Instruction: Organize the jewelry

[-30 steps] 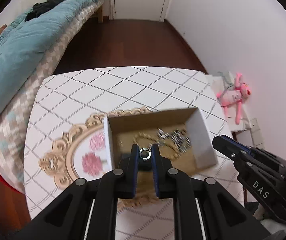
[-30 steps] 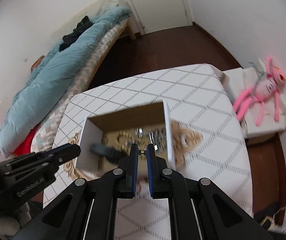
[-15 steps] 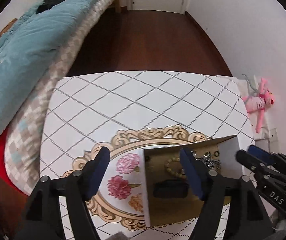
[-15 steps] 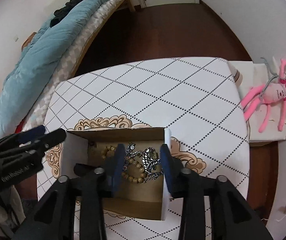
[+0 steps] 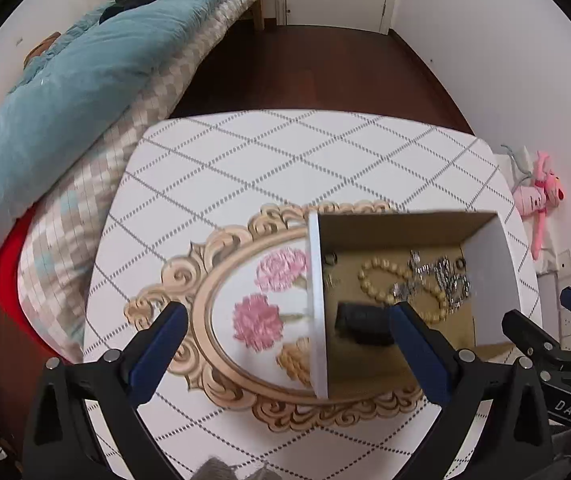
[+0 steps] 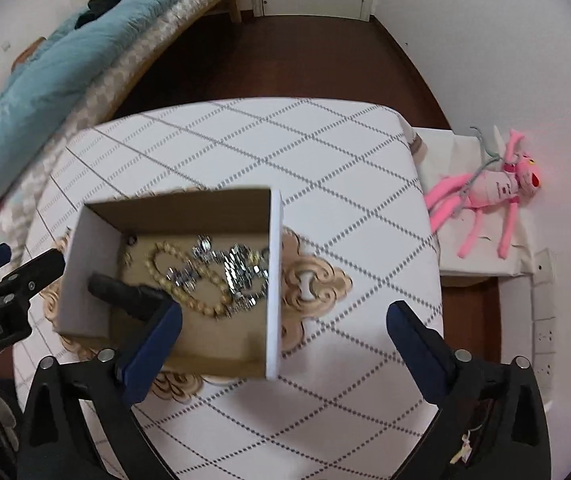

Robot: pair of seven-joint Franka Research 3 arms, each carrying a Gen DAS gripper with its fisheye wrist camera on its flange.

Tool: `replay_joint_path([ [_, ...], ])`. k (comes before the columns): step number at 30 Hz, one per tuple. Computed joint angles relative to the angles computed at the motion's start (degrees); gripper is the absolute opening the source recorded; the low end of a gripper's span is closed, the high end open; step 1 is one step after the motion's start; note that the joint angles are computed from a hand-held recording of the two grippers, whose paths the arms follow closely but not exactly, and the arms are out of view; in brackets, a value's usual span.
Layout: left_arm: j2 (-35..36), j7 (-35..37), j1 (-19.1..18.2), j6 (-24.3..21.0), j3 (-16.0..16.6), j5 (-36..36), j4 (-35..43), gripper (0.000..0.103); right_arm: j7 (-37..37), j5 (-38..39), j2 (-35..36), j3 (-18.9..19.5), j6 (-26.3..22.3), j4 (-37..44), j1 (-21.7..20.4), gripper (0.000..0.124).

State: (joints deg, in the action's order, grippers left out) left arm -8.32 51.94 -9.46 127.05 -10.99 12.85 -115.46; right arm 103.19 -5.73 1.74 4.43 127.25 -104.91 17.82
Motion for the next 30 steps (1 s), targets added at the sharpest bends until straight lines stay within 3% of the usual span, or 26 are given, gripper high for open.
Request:
replay_joint_path([
  [12,-5.02,-2.84,-0.97,1.68,-0.87,0.51,-3.49,0.103,3.27,-1.64,-6.32,0.78,3.03,-6.92,-0.73,0.103],
  [23,-13.66,-4.51,-2.57,-1.40,-2.31,2.23,-3.31,0.103,4.62,-2.04,-18.57,3.38,3.72,-11.24,-2.87,0.103],
  [30,-18.42,-5.27,-3.23,-6.09,-3.25,2.80,-1.07,0.103,4.52,-0.67,-26.41,5.14,2.86,-12.18,-4.37,0.103],
])
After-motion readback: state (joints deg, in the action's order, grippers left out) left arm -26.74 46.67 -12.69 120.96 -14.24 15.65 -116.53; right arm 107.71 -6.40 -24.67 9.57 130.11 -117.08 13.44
